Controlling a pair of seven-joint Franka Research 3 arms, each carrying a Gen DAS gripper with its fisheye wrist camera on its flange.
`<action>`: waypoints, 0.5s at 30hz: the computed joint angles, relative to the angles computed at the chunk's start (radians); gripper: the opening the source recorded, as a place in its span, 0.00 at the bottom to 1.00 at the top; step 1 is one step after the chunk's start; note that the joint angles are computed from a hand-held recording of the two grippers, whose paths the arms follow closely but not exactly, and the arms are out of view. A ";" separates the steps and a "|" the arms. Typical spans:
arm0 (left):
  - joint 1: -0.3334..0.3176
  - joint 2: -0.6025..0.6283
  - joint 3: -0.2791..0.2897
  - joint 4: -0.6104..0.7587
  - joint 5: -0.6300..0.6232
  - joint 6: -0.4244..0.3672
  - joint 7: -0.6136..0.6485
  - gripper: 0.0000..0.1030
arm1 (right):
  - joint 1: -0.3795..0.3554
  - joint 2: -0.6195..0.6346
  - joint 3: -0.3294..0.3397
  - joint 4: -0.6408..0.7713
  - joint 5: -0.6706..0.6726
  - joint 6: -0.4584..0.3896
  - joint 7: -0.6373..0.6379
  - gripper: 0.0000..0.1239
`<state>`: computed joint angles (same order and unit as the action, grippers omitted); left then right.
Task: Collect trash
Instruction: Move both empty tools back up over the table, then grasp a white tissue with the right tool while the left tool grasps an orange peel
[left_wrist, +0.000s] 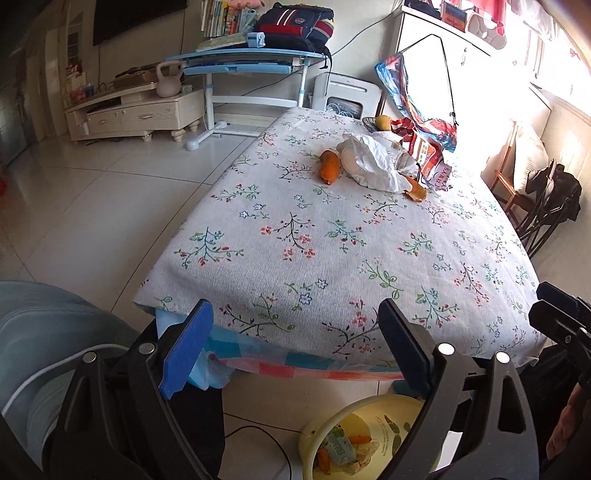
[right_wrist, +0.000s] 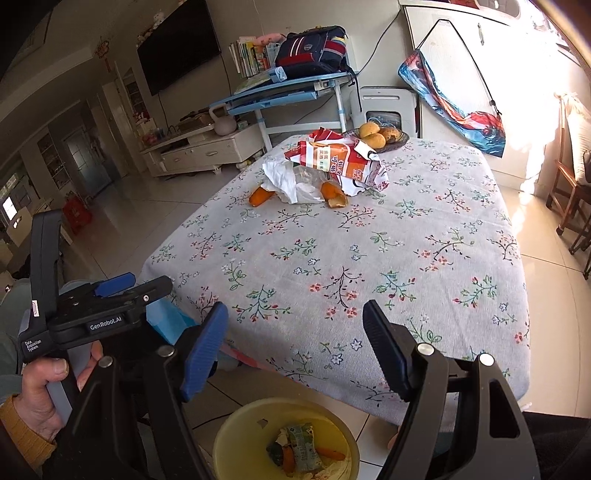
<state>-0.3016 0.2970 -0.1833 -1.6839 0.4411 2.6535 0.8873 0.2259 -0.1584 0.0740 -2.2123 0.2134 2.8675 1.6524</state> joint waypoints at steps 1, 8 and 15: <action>-0.002 0.018 0.002 0.030 0.004 -0.014 0.007 0.85 | 0.006 0.017 -0.007 0.022 0.011 -0.010 -0.023 0.59; -0.016 0.177 0.020 0.288 -0.012 -0.133 0.066 0.85 | 0.019 0.125 -0.027 0.152 0.101 -0.050 -0.157 0.58; -0.051 0.409 0.045 0.657 -0.054 -0.275 0.141 0.85 | 0.000 0.230 -0.025 0.283 0.211 -0.102 -0.244 0.48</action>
